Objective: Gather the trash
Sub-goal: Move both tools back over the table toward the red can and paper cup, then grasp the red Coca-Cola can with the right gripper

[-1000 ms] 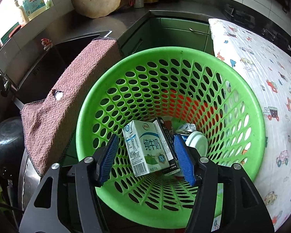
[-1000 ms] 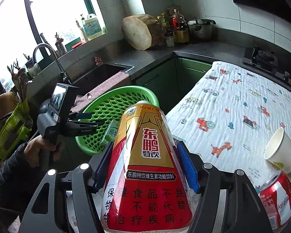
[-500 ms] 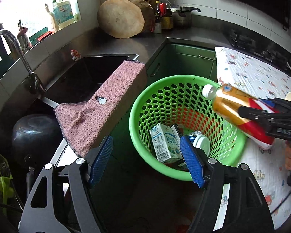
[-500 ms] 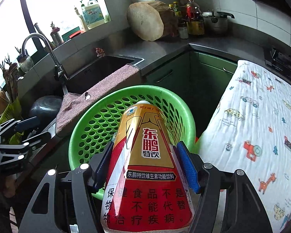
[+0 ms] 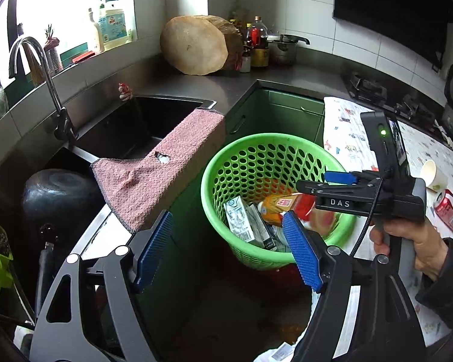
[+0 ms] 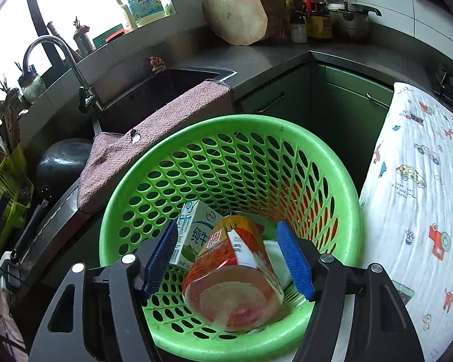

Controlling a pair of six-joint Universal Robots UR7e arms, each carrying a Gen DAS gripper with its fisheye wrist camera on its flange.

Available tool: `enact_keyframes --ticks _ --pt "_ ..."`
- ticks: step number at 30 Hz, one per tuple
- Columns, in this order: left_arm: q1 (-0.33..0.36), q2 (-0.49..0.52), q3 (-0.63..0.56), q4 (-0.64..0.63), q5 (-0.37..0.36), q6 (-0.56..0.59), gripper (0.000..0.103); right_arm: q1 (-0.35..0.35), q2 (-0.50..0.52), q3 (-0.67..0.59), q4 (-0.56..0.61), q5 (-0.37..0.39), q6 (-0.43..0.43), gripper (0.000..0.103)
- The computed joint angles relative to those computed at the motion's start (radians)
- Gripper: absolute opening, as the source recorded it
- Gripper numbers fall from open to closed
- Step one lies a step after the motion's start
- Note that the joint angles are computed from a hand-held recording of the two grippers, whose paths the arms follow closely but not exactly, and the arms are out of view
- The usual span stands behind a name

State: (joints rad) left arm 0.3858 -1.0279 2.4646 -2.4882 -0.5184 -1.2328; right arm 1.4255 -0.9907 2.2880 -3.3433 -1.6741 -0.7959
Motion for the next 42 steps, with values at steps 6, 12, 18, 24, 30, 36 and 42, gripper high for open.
enact_keyframes --ticks 6,12,18,24,30,36,42 --pt "-0.019 0.000 0.009 -0.004 -0.011 -0.024 0.076 -0.024 -0.117 0.084 0.014 0.056 -0.059 0.070" --pt "-0.055 0.025 0.004 -0.043 -0.018 -0.011 0.079 -0.098 -0.322 0.225 0.041 0.149 -0.169 0.074" --pt "-0.109 0.076 -0.008 -0.120 -0.037 0.039 0.081 -0.255 -0.599 0.342 0.187 0.240 -0.247 0.076" --pt "-0.163 0.138 -0.048 -0.175 -0.073 0.105 0.083 -0.525 -0.969 0.425 0.453 0.374 -0.390 0.076" --pt "-0.200 0.224 -0.113 -0.249 -0.122 0.200 0.086 -0.871 -1.298 0.420 0.754 0.574 -0.592 0.076" --pt "-0.191 0.332 -0.194 -0.424 -0.207 0.345 0.087 -1.003 -1.263 0.351 0.668 0.607 -0.633 0.076" --pt "-0.164 0.411 -0.290 -0.455 -0.272 0.415 0.087 -0.936 -1.112 0.271 0.493 0.502 -0.621 0.079"
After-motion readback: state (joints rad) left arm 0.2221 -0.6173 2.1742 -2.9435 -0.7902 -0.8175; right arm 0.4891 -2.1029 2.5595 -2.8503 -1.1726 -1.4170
